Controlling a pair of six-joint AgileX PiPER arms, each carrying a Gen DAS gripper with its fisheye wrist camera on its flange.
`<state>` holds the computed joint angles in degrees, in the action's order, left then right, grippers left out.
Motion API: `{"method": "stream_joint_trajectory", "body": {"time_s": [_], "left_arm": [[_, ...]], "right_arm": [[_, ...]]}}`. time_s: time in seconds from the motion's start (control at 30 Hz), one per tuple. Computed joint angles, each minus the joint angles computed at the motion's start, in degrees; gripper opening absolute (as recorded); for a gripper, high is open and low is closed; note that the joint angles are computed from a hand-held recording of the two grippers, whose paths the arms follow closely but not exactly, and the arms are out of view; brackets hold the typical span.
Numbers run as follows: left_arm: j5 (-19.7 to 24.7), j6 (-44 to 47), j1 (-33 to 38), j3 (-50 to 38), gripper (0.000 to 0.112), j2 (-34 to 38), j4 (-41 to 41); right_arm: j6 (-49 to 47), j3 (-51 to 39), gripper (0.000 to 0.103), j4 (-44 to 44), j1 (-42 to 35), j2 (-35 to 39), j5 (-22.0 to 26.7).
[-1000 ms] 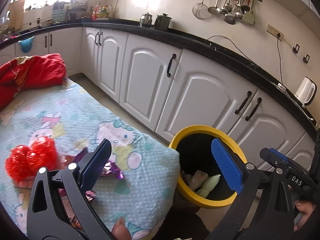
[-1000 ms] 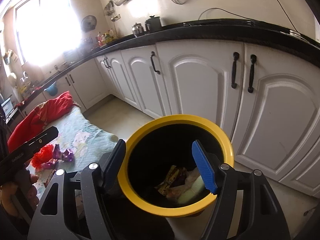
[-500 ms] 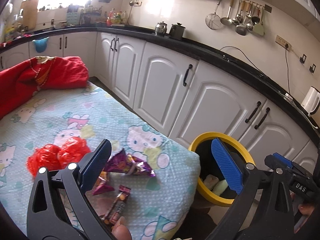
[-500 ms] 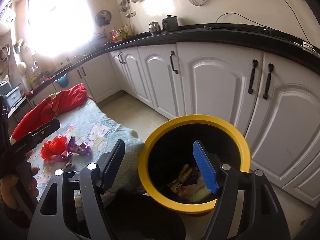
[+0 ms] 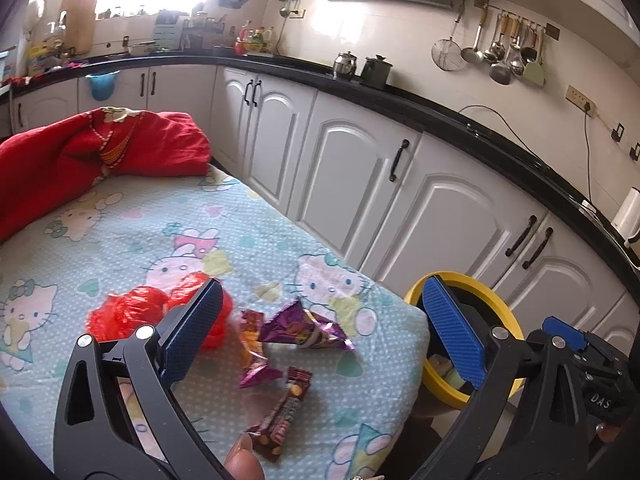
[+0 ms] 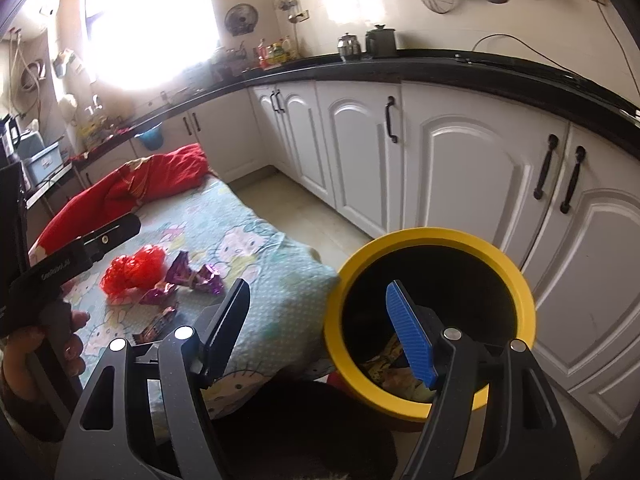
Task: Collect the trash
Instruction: 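Move both tools back over the red net bag and wrappers, then grasp the red net bag with the left tool while the right grasps a purple wrapper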
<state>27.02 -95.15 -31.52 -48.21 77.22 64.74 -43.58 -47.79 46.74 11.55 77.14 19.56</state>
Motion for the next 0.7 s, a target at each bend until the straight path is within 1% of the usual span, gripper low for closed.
{"method": "stream_joint_trajectory", "body": {"time_s": [0.23,0.4,0.47,0.57,0.7], "left_arm": [[-0.8,1.8,5.2,3.1,0.092,-3.3,-1.7],[-1.7,4.0,10.2,5.4,0.092,-5.6,-3.4],[-2.4,4.8,12.1,6.3,0.092,-6.3,-4.0],[-3.1,7.4,15.4,7.4,0.092,-7.0,-6.0],[-5.2,11.7,19.8,9.0,0.092,-7.5,-9.7]], "right_arm": [[5.3,-1.9,0.068,-4.7,5.8,1.7,-0.3],[8.9,-3.5,0.068,-8.3,12.5,3.3,-0.9],[8.2,-4.2,0.068,-7.3,14.3,4.2,-0.6],[8.9,-6.0,0.068,-7.2,17.6,6.5,-0.4],[12.4,-8.4,0.065,-10.2,21.8,9.6,-1.4]]}}
